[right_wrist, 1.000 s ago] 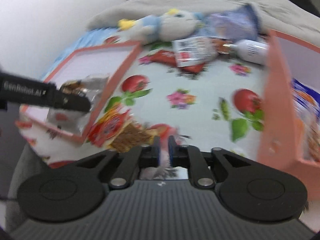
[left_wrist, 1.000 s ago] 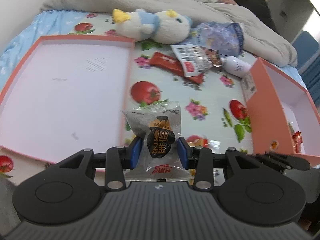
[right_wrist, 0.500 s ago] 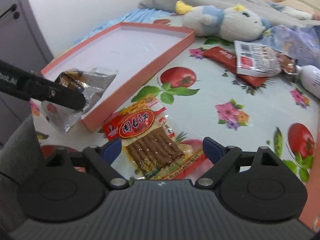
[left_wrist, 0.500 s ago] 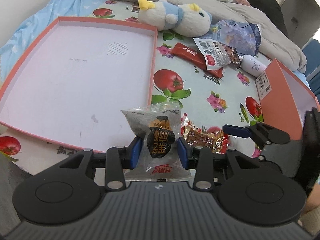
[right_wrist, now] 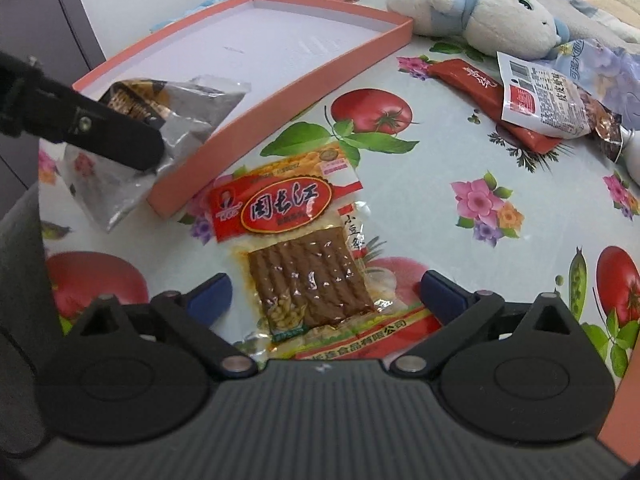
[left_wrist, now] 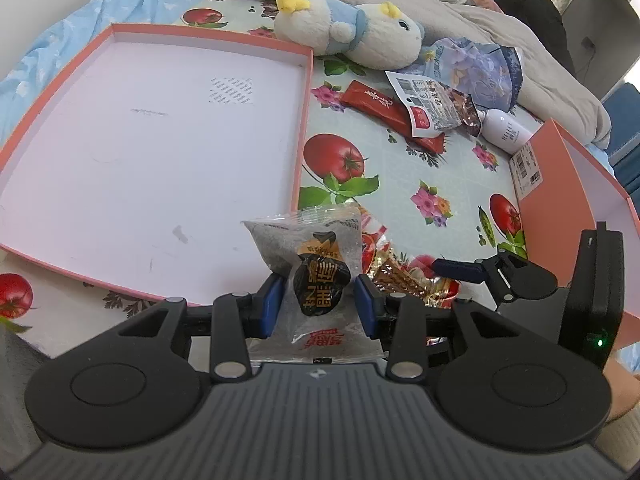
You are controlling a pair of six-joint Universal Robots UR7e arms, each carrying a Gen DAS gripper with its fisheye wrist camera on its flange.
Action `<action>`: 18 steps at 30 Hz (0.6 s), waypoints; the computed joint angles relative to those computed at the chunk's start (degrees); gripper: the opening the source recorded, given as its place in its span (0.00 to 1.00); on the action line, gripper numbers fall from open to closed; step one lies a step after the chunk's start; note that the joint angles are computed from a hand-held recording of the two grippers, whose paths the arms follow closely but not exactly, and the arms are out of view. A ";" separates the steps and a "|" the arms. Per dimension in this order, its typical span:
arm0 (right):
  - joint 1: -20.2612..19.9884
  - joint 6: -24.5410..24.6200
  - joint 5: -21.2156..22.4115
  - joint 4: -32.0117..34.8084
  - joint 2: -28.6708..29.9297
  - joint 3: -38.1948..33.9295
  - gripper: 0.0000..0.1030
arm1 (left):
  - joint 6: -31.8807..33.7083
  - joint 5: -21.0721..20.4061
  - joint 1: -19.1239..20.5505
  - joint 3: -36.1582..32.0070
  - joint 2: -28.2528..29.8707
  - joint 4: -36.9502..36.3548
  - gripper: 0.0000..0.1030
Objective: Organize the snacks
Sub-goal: 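Lift both packets and carry them toward the deep pink box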
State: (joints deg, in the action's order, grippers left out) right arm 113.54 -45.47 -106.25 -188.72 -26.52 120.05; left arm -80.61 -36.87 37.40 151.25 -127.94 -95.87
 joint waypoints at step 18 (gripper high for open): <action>2.24 8.46 -1.39 -6.71 -2.21 4.25 0.33 | 0.16 0.27 -0.72 0.19 0.33 -0.25 0.44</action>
